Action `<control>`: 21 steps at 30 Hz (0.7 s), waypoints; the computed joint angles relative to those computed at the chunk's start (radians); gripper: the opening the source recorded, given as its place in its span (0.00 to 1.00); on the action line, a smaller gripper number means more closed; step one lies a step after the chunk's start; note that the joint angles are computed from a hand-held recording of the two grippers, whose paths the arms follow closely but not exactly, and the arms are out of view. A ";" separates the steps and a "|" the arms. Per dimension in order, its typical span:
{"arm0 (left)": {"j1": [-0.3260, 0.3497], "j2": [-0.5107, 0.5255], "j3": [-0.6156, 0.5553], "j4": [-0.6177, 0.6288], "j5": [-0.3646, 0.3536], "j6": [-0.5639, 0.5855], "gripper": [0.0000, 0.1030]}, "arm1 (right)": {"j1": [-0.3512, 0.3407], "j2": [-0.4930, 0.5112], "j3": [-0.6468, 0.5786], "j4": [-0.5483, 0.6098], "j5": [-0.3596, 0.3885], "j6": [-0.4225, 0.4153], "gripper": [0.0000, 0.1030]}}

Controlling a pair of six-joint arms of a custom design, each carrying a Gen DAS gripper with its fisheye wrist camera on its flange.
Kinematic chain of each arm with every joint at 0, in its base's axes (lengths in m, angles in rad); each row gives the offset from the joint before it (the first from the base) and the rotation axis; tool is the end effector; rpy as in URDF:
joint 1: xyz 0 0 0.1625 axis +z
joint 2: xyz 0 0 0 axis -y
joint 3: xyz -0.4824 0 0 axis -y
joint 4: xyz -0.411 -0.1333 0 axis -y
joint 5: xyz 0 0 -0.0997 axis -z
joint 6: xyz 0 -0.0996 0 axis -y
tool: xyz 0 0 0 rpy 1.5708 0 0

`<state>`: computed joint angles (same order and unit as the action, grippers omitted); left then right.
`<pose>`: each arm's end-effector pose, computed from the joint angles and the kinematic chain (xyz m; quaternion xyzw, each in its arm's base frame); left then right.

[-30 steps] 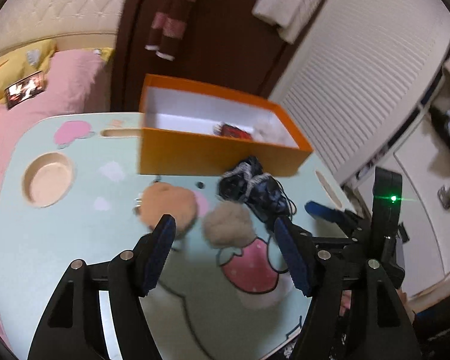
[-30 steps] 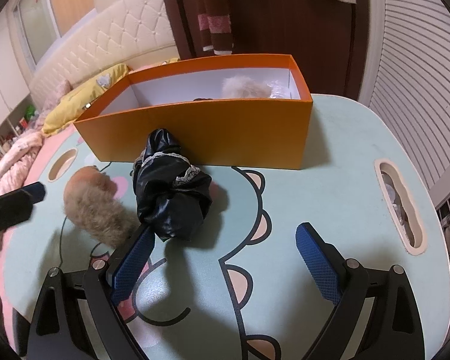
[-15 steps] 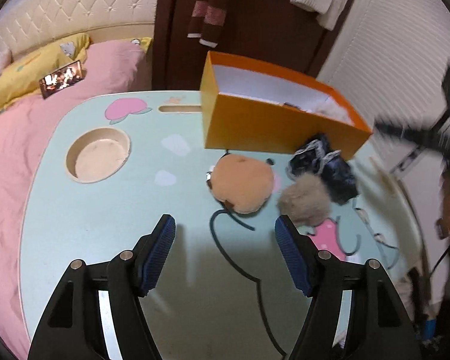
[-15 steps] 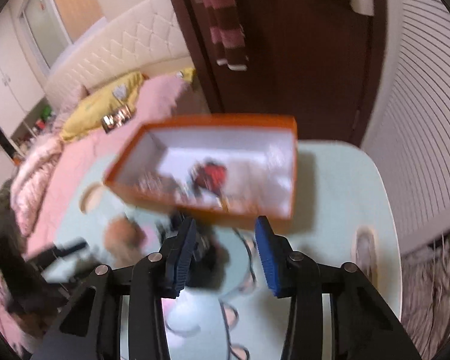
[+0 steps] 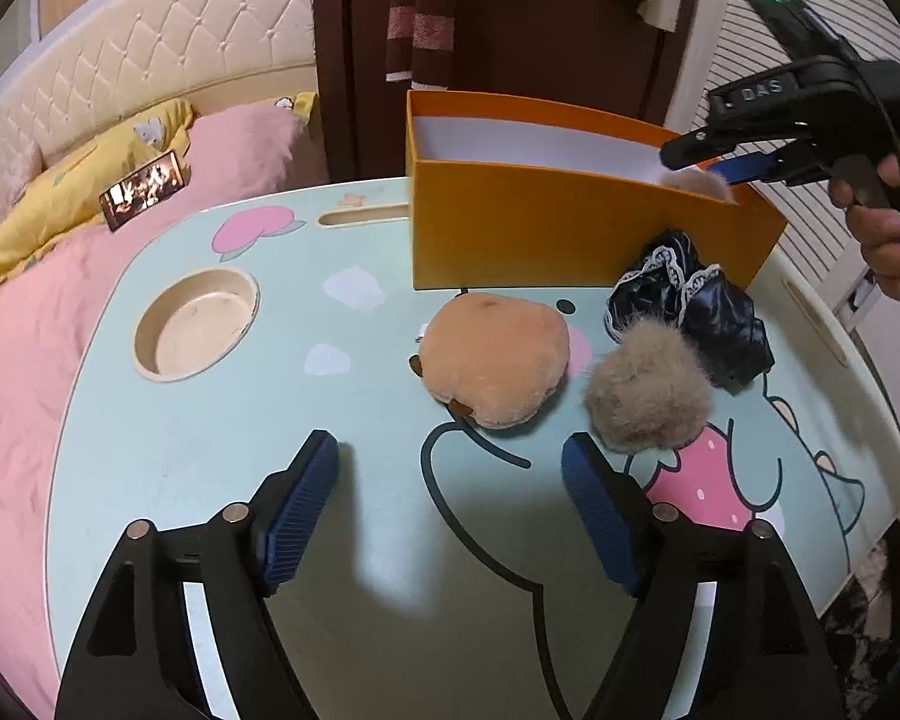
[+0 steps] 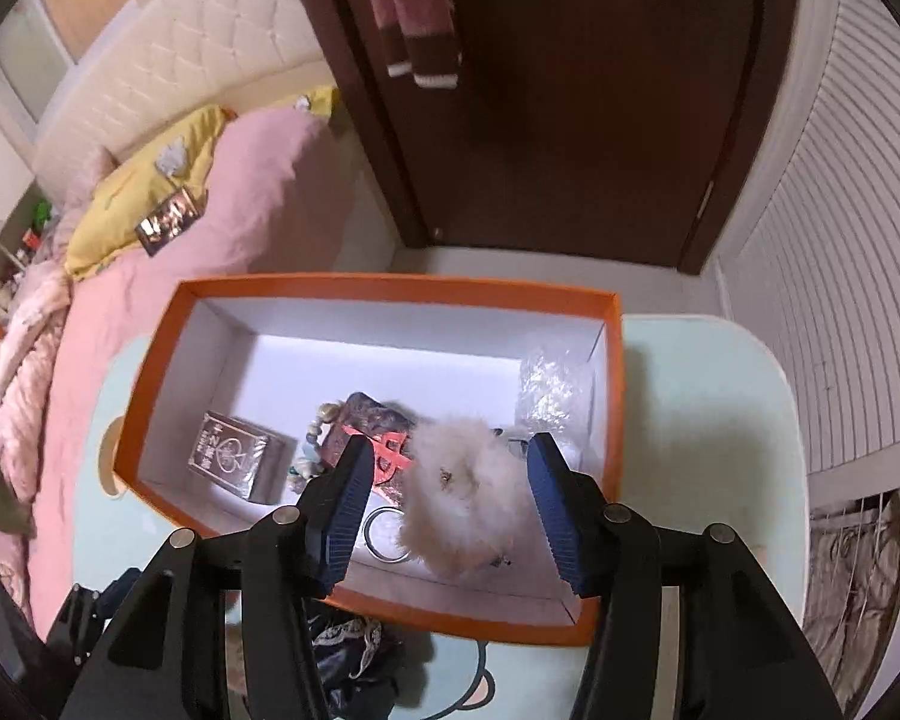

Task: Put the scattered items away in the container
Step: 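Grasp the white fluffy pom-pom in the box with the right gripper, place it on table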

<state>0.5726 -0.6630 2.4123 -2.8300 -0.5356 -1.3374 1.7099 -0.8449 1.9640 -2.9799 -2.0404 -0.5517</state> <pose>-0.1934 -0.3852 -0.0368 -0.0240 0.8512 -0.3589 0.3822 0.1734 -0.6023 0.0969 0.2942 -0.9169 0.0904 0.2541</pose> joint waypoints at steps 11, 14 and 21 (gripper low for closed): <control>0.009 0.005 -0.021 0.053 0.008 -0.007 0.80 | -0.026 0.010 0.006 -0.031 0.039 -0.019 0.31; 0.010 0.006 -0.019 0.046 0.010 -0.005 0.80 | -0.029 -0.012 0.021 -0.050 0.079 -0.018 0.31; 0.012 0.005 -0.027 0.075 0.012 -0.026 0.80 | -0.025 -0.123 0.131 -0.111 0.177 -0.078 0.31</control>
